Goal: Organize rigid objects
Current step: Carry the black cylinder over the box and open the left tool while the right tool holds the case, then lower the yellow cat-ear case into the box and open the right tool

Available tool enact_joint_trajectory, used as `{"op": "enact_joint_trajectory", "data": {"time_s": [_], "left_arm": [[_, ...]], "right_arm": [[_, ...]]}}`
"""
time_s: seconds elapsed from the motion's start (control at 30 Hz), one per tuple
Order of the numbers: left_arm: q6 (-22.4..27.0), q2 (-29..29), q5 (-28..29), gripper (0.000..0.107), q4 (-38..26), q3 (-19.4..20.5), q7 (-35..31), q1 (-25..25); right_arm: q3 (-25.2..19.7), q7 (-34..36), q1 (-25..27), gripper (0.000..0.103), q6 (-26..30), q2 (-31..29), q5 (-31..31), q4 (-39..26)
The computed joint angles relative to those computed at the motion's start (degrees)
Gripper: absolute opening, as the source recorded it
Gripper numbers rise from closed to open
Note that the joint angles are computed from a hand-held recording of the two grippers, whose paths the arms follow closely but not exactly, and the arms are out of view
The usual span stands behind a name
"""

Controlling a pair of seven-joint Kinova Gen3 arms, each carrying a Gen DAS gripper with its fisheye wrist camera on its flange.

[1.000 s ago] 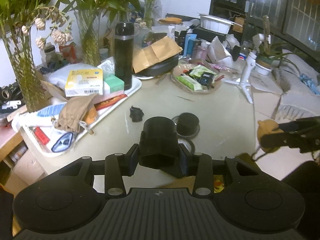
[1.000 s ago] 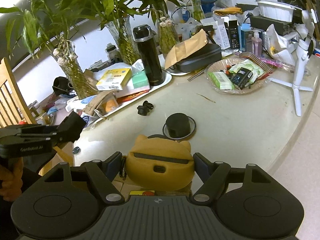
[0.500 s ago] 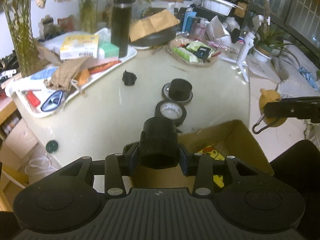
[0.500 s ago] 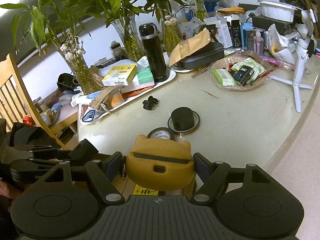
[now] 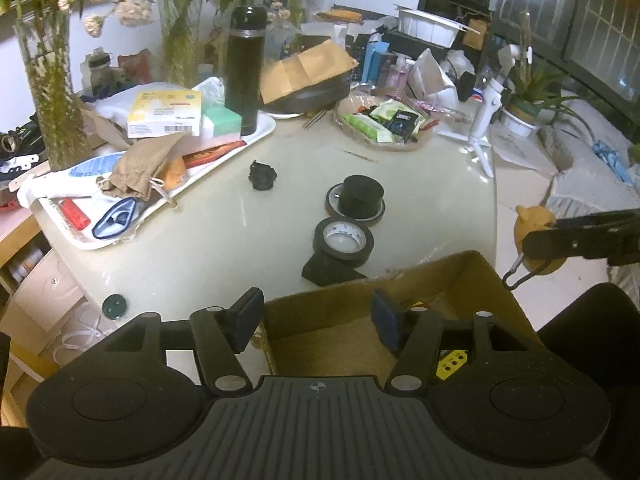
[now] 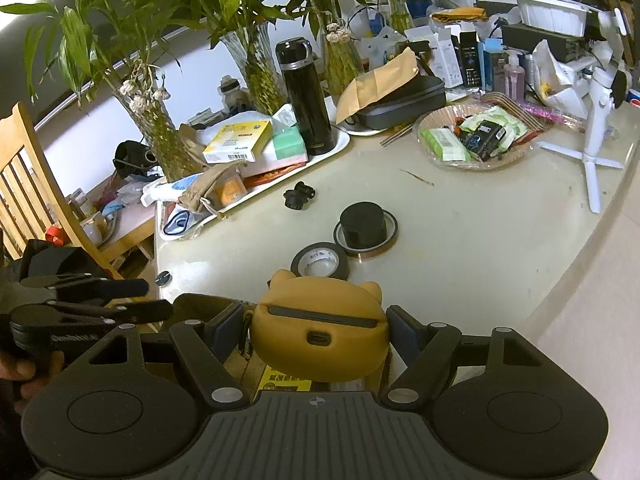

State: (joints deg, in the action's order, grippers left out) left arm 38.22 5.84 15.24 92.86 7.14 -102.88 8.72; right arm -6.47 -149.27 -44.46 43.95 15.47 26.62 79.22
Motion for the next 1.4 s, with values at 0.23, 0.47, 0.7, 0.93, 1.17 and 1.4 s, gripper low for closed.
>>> {"op": "enact_joint_trajectory", "data": {"time_s": [0.23,0.47,0.7,0.93,1.17,1.4], "left_arm": [[1.4,-2.2,3.8,0.058,1.1,-0.9,-3.6,-2.0],[1.2,-3.2,3.6,0.059,2.5,-1.4,-5.4,-2.1],[0.3,-4.3,3.1,0.059,4.1,-1.5,-6.2,-1.7],[-1.5,-5.0,5.4,0.059,5.5,-2.2,-6.1,-2.3],[-2.1,-5.5,8.0,0.059,6.4,-2.8,-6.9,-2.9],[-1.9,-5.6,9.2,0.059,6.6,-3.2,-6.6,-3.5]], "right_arm": [[-0.2,0.0,0.3,0.078,-0.5,0.0,-1.0,0.7],[-0.5,0.9,0.4,0.079,-0.6,0.7,-2.2,0.1],[-0.6,3.3,0.4,0.079,-0.5,2.2,-4.5,-1.5],[-0.3,6.0,0.1,0.079,-0.4,4.5,-7.1,-4.4],[-0.4,10.4,-0.1,0.079,0.0,7.5,-10.2,-9.2],[-2.2,19.7,2.1,0.085,-3.2,10.3,-17.4,-13.3]]}}
